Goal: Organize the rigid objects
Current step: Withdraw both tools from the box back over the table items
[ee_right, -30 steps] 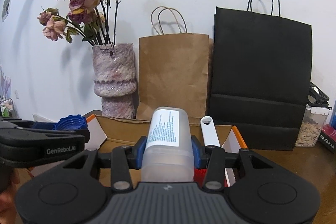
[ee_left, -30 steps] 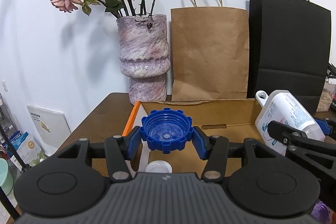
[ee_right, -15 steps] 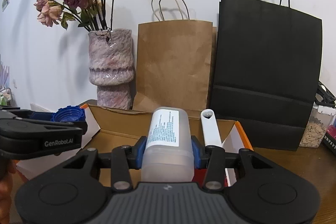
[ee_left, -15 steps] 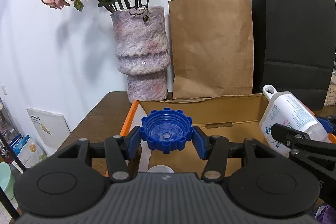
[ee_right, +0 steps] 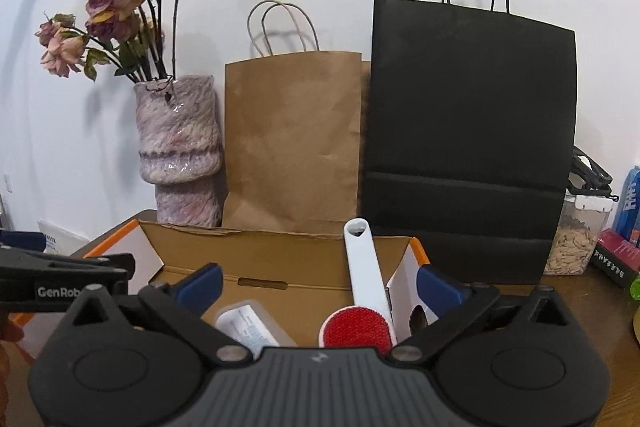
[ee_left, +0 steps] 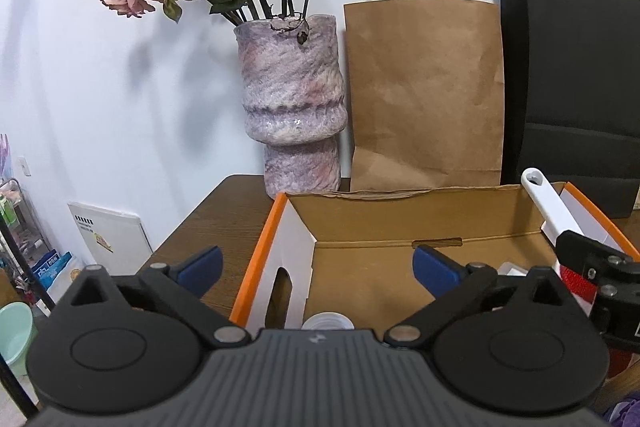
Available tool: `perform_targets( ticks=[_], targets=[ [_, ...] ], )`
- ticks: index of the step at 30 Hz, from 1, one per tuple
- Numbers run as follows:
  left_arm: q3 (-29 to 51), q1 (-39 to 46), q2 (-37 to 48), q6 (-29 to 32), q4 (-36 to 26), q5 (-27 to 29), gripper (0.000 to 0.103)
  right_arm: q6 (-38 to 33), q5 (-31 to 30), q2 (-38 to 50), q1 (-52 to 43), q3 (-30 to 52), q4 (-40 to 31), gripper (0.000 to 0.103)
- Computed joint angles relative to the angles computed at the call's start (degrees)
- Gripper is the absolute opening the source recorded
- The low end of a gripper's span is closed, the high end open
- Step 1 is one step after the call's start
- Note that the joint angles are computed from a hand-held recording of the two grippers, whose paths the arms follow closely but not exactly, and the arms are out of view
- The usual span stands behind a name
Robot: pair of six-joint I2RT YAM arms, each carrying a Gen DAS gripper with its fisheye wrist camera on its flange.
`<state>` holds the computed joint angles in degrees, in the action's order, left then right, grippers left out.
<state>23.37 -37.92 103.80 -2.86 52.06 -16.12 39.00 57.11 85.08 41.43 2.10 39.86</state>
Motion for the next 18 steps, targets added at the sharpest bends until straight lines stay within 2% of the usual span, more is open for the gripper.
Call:
perform_targets(
  ticks=[12,18],
  targets=[
    [-0.19,0.03,-0.52,0.11,-0.27,0.19,0.103,-0.38,-0.49,0.16,-0.05,0.56,-0.64,0.103],
    [-0.56,0.12,-1.15,-0.07,-0.49,0.37,0.103,0.57,-0.10,-1.97,1.00,0.58,-3.77,0.103]
  ],
)
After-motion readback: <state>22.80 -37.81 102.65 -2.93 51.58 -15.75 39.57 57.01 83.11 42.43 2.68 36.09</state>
